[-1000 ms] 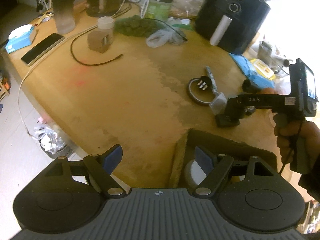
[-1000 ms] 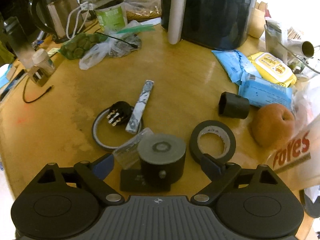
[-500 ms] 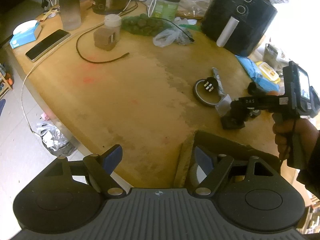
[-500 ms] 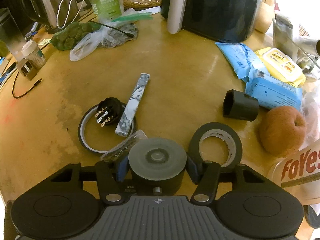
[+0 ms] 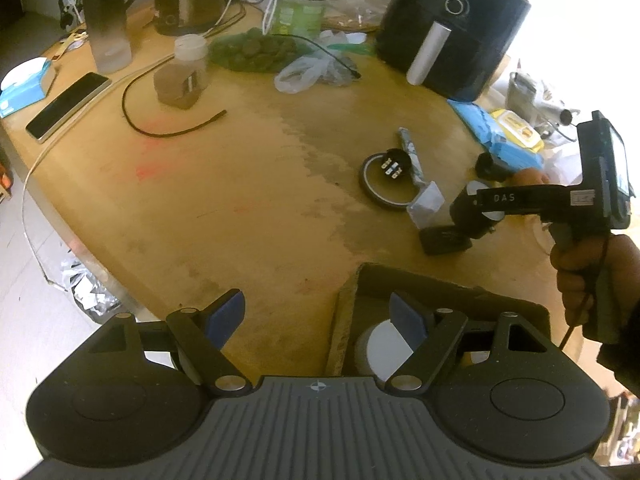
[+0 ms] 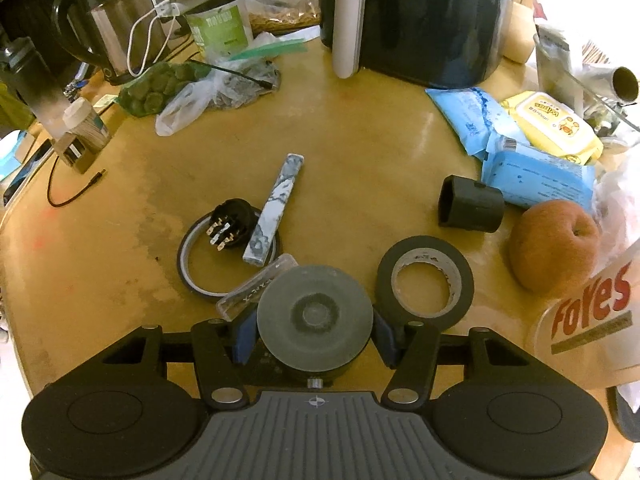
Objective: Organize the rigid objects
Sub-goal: 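Grasp the small black rectangular case with left while right holds the cylinder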
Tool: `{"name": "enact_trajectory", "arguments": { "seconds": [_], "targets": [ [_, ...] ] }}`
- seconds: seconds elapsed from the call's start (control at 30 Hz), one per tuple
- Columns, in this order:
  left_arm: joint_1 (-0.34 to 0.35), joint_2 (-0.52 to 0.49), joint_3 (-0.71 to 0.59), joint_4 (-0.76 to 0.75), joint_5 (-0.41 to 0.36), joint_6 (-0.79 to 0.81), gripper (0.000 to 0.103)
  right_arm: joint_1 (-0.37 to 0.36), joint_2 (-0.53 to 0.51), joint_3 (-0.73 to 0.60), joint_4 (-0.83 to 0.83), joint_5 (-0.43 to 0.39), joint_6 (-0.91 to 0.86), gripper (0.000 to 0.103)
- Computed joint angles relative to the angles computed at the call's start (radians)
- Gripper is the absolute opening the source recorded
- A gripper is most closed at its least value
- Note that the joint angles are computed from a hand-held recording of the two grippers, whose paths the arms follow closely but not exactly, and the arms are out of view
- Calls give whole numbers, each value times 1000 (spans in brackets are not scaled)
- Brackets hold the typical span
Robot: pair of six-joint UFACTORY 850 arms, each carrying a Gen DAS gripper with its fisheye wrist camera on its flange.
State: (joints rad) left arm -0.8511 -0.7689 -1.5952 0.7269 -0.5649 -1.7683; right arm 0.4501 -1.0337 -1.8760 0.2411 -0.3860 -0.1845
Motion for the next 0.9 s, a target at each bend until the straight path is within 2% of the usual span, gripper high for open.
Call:
{"name": "enact_trajectory", "arguments": {
  "seconds": [0.6,0.9],
  "targets": [
    [-2,-51,-96,-20,-7,148,79,-22,156,208,121,89,-95,61],
    [6,-113,-208,-64,-10,336,79,-48,258,351,186,153,-124,61]
  ]
}}
